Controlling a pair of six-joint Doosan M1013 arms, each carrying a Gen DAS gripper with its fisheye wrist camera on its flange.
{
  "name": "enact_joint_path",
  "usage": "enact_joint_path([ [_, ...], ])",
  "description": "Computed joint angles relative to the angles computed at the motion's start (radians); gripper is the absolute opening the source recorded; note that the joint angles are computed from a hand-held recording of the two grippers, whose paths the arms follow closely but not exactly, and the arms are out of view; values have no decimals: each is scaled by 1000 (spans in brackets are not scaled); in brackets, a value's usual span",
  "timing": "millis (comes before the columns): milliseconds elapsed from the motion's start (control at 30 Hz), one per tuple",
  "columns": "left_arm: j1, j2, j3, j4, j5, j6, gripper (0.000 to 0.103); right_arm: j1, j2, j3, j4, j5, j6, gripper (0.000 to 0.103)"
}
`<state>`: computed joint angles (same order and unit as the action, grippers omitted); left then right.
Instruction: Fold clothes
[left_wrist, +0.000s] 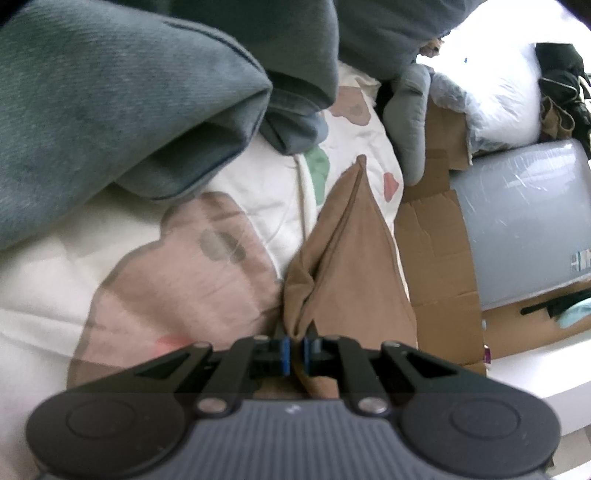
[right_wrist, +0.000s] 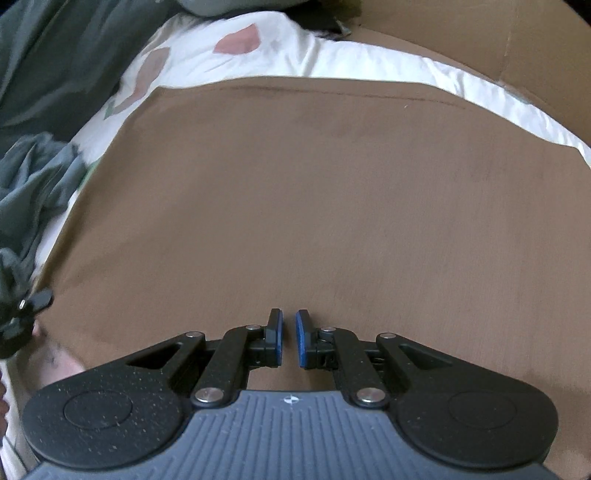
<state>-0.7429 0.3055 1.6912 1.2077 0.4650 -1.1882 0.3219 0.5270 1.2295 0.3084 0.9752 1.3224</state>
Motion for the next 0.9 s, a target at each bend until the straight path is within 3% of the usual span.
enact_joint_path([
  [333, -5, 5, 9, 41, 6, -78, 7, 7, 74, -106, -45, -36, 75, 13],
  [800, 7, 0, 12, 7, -32, -38, 8, -4, 169, -234, -70, -84, 154, 12],
  [900, 8, 1, 13, 12, -37, -44, 8, -5, 196, -283, -81, -62, 182, 12],
])
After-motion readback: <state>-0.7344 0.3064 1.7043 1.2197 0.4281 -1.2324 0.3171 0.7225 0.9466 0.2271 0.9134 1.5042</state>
